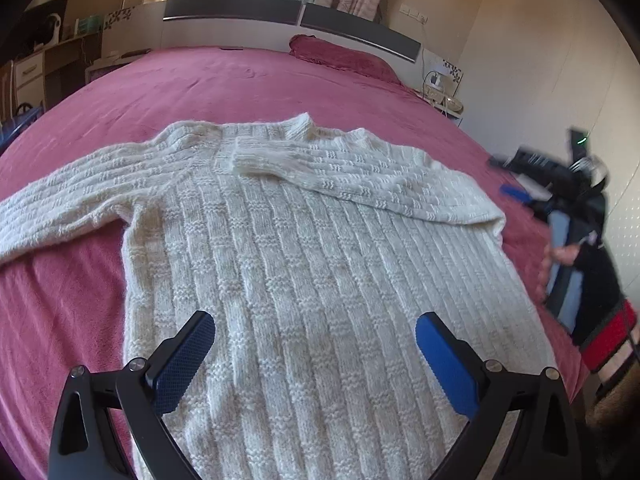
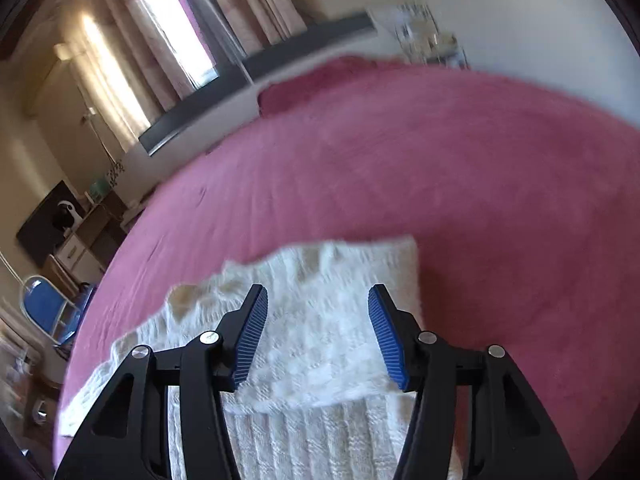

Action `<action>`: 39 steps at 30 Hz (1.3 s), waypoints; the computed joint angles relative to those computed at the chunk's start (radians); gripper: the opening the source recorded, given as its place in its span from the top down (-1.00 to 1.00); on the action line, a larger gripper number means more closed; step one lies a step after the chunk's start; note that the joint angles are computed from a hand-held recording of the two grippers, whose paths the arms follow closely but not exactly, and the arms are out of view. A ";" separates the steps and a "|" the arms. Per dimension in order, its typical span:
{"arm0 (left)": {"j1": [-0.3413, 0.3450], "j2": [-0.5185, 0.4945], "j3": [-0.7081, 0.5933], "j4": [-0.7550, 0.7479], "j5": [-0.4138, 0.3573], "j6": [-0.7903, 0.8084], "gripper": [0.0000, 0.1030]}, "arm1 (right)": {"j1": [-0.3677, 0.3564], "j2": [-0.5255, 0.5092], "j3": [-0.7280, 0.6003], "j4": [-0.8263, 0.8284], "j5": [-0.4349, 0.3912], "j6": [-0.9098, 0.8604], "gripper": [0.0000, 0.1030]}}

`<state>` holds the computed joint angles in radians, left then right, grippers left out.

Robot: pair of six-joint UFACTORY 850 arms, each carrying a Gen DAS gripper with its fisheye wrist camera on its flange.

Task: Fold clothes
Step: 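Lay the sleeve across the sweater body and open the right gripper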

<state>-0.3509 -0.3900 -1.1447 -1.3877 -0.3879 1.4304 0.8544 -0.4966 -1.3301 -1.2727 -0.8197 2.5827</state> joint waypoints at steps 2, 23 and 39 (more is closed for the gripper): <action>-0.005 0.000 -0.001 0.013 0.003 -0.002 -1.00 | -0.054 -0.036 -0.009 0.131 0.144 -0.160 -0.11; 0.002 -0.001 -0.002 0.005 -0.027 0.003 -1.00 | -0.104 -0.106 -0.169 0.230 0.047 -0.511 -0.61; 0.010 -0.003 -0.004 -0.035 -0.032 0.008 -1.00 | -0.096 -0.327 -0.491 0.497 0.061 -1.019 -0.86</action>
<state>-0.3409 -0.3928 -1.1486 -1.4226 -0.4203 1.4388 0.7582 -0.8239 -1.8208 -0.7761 -0.7583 1.5639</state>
